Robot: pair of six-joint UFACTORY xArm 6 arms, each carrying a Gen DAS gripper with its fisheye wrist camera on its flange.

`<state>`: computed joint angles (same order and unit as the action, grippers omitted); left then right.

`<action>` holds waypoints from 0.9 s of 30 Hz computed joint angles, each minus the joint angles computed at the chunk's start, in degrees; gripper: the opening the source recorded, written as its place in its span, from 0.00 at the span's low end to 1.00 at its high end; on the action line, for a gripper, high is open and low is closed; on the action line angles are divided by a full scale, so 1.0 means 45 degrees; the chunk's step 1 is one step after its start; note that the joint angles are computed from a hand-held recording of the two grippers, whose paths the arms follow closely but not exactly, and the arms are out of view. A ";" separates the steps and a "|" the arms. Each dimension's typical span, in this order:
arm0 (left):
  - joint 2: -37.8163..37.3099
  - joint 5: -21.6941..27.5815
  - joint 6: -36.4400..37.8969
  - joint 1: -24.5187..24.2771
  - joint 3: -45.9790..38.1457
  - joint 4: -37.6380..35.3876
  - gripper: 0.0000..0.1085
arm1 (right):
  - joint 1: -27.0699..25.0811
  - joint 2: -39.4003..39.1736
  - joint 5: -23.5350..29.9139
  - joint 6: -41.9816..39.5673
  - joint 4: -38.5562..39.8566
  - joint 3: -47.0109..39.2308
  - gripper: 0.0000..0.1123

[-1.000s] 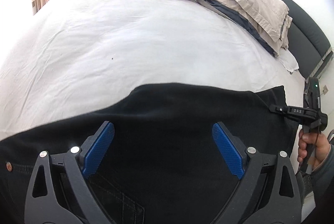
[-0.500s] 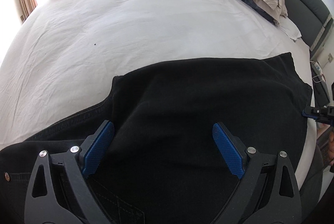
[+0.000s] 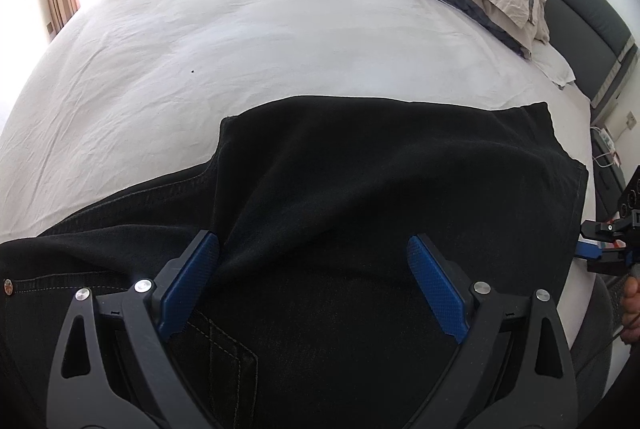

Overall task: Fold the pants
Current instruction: 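Grasp the folded jeans edge with the right gripper and fold it over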

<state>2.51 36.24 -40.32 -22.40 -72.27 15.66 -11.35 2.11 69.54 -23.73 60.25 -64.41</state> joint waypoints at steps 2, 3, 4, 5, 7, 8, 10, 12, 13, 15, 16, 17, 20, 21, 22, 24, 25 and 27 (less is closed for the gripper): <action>0.0029 0.0027 -0.0020 -0.0011 -0.0004 0.0076 0.88 | -0.0302 0.0065 0.0273 -0.0135 0.0055 -0.0029 0.37; 0.0030 0.0055 -0.0025 -0.0028 -0.0009 0.0115 0.88 | -0.0240 0.0106 0.0216 -0.0128 0.0060 -0.0062 0.33; 0.0066 0.0041 0.0010 -0.0005 -0.0020 0.0129 0.88 | -0.0441 -0.0005 0.0348 -0.0090 -0.0195 -0.0122 0.22; 0.0056 0.0014 -0.0002 0.0003 0.0023 0.0165 0.88 | -0.0409 -0.0086 0.0169 -0.0117 -0.0435 -0.0082 0.17; 0.0093 0.0036 -0.0077 -0.0013 0.0012 0.0300 0.88 | -0.0598 -0.0171 0.0171 -0.0155 -0.0541 0.0078 0.11; 0.0094 0.0069 -0.0121 -0.0032 0.0007 0.0387 0.88 | -0.0591 -0.0253 0.0076 -0.0179 -0.0508 0.0190 0.10; 0.0201 0.0165 -0.0080 -0.0022 -0.0190 0.0390 0.88 | -0.0670 -0.0490 -0.0011 -0.0214 -0.0664 0.0404 0.08; 0.0144 0.0030 -0.0103 0.0018 -0.0119 0.0303 0.88 | -0.0816 -0.0648 -0.0031 -0.0142 -0.0749 0.0602 0.08; 0.0134 -0.0070 -0.0147 0.0051 -0.0076 0.0272 0.88 | -0.0963 -0.0695 -0.0016 -0.0037 -0.0912 0.0677 0.03; 0.0048 0.0057 -0.0407 0.0064 -0.0113 0.0388 0.88 | -0.1185 -0.0776 -0.0166 0.0489 -0.1601 0.0702 0.00; -0.0100 0.0019 -0.0710 0.0051 -0.0073 0.0614 0.88 | -0.1214 -0.0909 -0.0291 0.0562 -0.1955 0.0621 0.03; -0.0267 -0.0183 -0.0968 0.0055 -0.0009 0.0790 0.88 | -0.1154 -0.1061 -0.0469 0.0407 -0.2177 0.0464 0.05; -0.0071 -0.0938 -0.0779 0.0059 -0.0507 0.0575 0.88 | -0.1098 -0.0679 0.0199 -0.1180 -0.0309 -0.0484 0.05; 0.0280 -0.1009 -0.0295 0.0022 -0.0950 0.0188 0.88 | -0.0935 -0.0269 0.0616 -0.1550 0.0426 -0.0947 0.07; 0.0789 -0.0909 0.0306 -0.0040 -0.1562 -0.0313 0.88 | -0.0680 0.0172 0.0935 -0.1859 0.0945 -0.1402 0.15; 0.1904 -0.0669 0.1369 -0.0149 -0.2840 -0.1087 0.88 | 0.0000 0.1369 0.1554 -0.2352 0.1683 -0.2467 0.34; 0.2489 -0.0505 0.1593 -0.0183 -0.3524 -0.1163 0.88 | 0.0445 0.1860 0.1317 -0.2171 0.1566 -0.2905 0.38; 0.3655 -0.0112 0.2298 -0.0103 -0.4959 -0.1979 0.88 | 0.1175 0.3118 0.1503 -0.1757 0.1201 -0.4018 0.38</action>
